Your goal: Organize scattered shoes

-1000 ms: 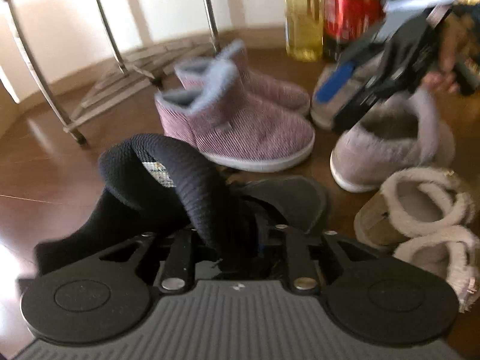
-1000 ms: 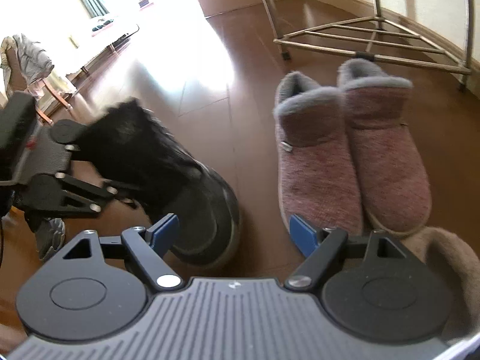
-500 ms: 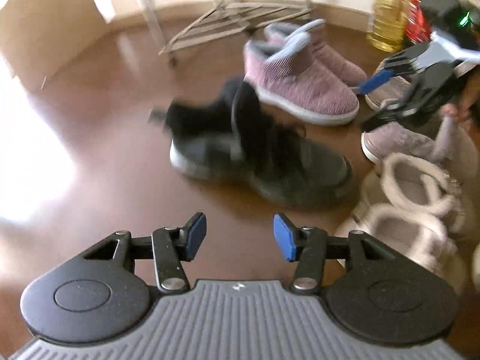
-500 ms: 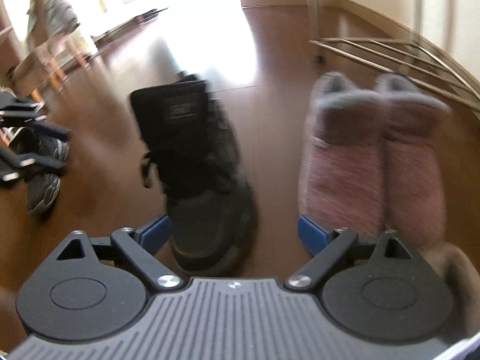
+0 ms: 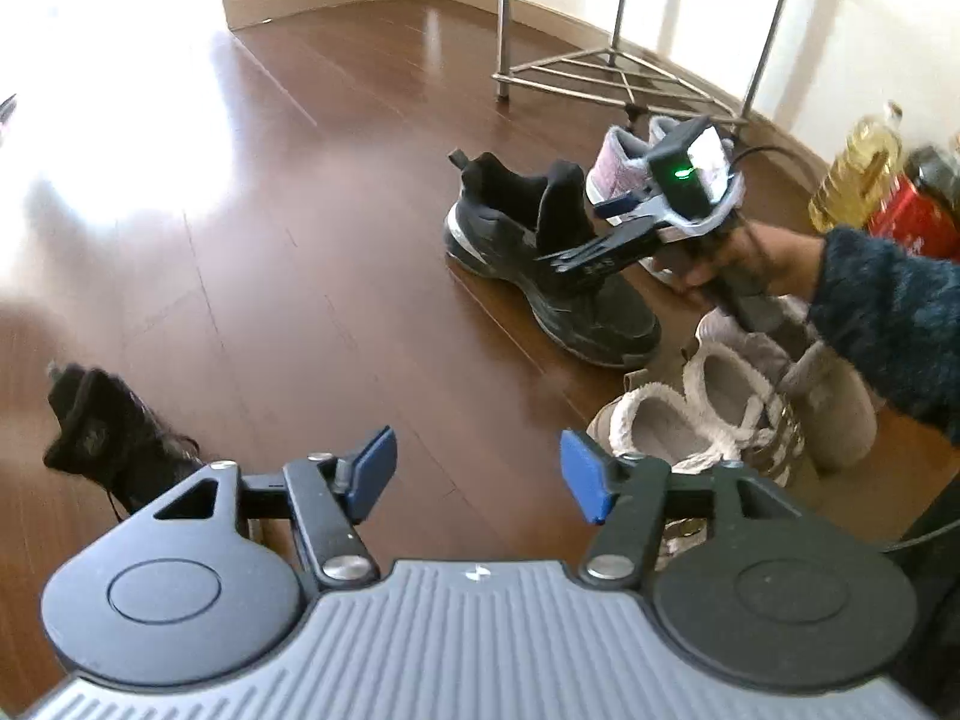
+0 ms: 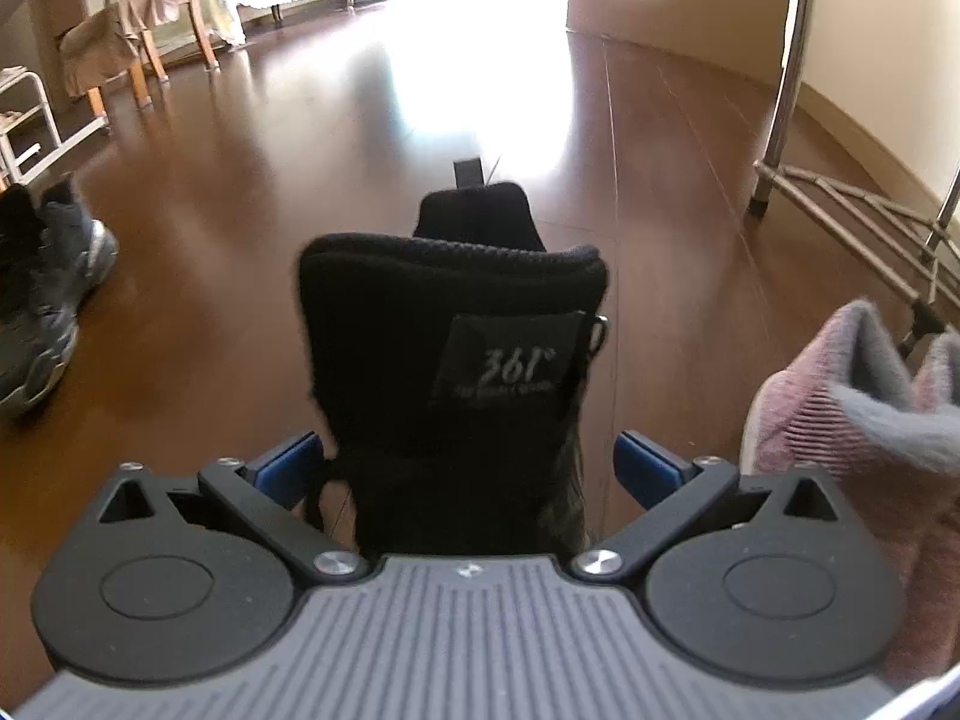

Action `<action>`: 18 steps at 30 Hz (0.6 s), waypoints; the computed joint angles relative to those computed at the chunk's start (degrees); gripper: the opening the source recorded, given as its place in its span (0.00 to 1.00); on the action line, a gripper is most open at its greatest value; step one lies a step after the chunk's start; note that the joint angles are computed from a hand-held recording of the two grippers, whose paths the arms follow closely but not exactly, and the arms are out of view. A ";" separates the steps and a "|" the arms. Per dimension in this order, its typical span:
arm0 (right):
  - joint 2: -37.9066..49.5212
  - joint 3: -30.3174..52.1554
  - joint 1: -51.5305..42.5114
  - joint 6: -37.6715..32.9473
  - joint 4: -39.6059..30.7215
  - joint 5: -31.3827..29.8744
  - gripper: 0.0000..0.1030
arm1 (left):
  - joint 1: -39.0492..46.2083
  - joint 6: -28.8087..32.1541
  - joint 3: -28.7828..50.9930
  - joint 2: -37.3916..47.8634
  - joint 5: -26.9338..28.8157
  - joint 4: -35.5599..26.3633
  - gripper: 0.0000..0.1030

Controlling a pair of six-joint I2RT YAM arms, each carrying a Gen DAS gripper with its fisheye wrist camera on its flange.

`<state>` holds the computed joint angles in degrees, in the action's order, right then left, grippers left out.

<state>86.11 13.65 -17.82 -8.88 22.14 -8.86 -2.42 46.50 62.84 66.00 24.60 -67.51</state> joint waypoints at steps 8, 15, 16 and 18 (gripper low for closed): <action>2.91 0.10 0.78 3.99 3.58 3.74 0.71 | -1.71 -1.42 -2.31 -0.35 -4.21 3.60 0.62; -0.43 1.71 -8.25 -1.24 -2.52 3.53 0.71 | -1.93 -0.49 -4.13 -0.83 -4.86 4.49 0.62; -1.20 1.67 -9.34 -1.44 -3.63 2.89 0.71 | -2.20 -0.45 -4.36 -0.88 -5.12 4.63 0.62; -2.98 1.27 -10.12 -2.03 -5.49 2.21 0.71 | -2.31 -0.18 -4.14 -0.84 -5.22 4.48 0.62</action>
